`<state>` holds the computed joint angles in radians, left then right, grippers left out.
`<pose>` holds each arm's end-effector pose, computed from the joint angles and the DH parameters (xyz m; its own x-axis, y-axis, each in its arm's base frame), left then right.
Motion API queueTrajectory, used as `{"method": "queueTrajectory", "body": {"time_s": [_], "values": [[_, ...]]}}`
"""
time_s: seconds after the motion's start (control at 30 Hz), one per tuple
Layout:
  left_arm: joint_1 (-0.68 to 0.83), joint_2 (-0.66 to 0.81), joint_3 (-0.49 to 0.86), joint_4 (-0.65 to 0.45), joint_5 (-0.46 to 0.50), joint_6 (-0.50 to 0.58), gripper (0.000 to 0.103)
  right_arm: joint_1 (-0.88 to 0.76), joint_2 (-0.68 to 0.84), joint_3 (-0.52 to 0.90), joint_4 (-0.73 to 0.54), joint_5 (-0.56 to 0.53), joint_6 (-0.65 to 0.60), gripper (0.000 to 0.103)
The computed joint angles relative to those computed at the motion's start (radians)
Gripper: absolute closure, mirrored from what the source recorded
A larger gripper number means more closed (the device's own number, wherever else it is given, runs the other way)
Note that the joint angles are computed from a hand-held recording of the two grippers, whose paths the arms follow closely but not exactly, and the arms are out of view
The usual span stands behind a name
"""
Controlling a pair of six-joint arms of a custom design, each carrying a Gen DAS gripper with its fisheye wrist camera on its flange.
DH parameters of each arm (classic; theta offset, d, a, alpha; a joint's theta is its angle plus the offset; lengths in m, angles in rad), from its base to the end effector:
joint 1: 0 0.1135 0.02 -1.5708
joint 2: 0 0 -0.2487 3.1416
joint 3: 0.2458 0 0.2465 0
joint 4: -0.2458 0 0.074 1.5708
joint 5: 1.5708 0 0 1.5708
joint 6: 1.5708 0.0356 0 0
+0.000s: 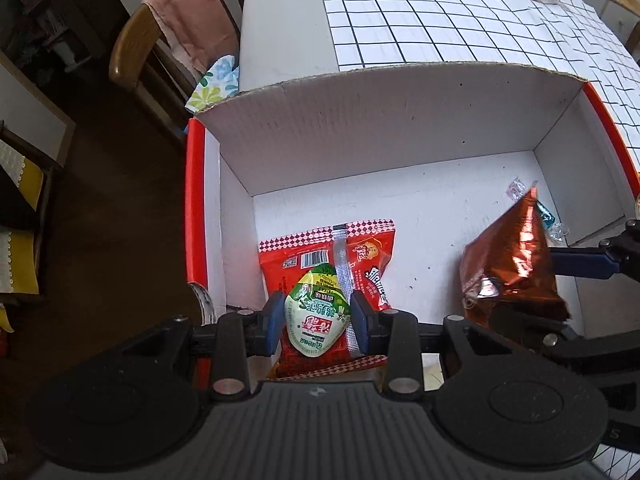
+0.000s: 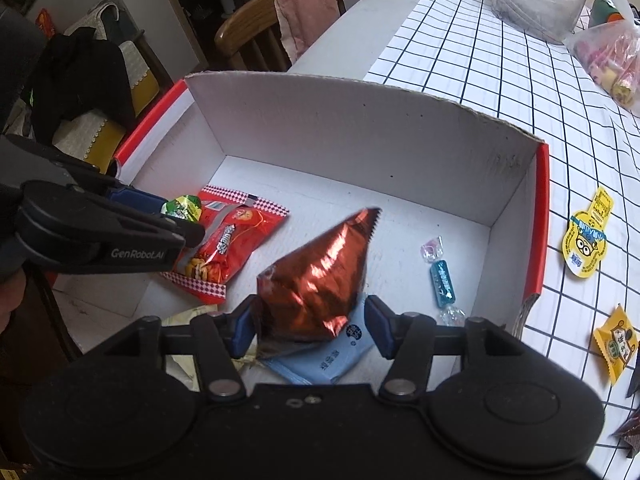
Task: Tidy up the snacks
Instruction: 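Open the right tool to drop the foil bag while the left tool releases the pouch, then withdraw both tools from the box toward the green bar and yellow candy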
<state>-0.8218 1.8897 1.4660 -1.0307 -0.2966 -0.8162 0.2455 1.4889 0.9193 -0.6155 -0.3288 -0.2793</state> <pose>0.2481 -0.2515 0.1987 -0.9567 0.0058 -0.2910 -0.0288 0.9930 0.1142 0.2629 0.0777 0.1832 -0.7680 -0.4614 -0.4441 -0.5821 0.7920 0.1839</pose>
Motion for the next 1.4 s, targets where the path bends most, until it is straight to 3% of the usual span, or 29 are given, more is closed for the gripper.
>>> {"method": "queueTrajectory", "body": {"time_s": [0.23,0.7,0.83,1.07,1.17,1.23,1.4], "values": [[-0.017,-0.046,-0.035,0.027,-0.001,-0.026,0.056,-0.011,-0.057,-0.016,-0.014,-0.023,0.002,0.038],[-0.115,-0.178,-0.073,0.049,-0.080,-0.116,0.055,-0.149,-0.239,-0.027,-0.124,-0.131,-0.058,0.023],[-0.160,-0.201,-0.051,0.050,-0.125,-0.140,0.047,-0.206,-0.286,-0.017,-0.165,-0.172,-0.091,0.020],[-0.248,-0.186,0.029,0.050,-0.217,-0.170,0.039,-0.335,-0.332,0.014,-0.237,-0.250,-0.167,0.015],[-0.274,-0.152,0.083,0.041,-0.236,-0.178,0.038,-0.405,-0.345,0.023,-0.261,-0.285,-0.212,0.004],[-0.293,-0.121,0.127,0.029,-0.258,-0.187,0.033,-0.458,-0.344,0.035,-0.284,-0.314,-0.251,0.004],[-0.335,-0.020,0.256,0.012,-0.303,-0.202,0.031,-0.608,-0.314,0.075,-0.358,-0.382,-0.381,0.002]]}}
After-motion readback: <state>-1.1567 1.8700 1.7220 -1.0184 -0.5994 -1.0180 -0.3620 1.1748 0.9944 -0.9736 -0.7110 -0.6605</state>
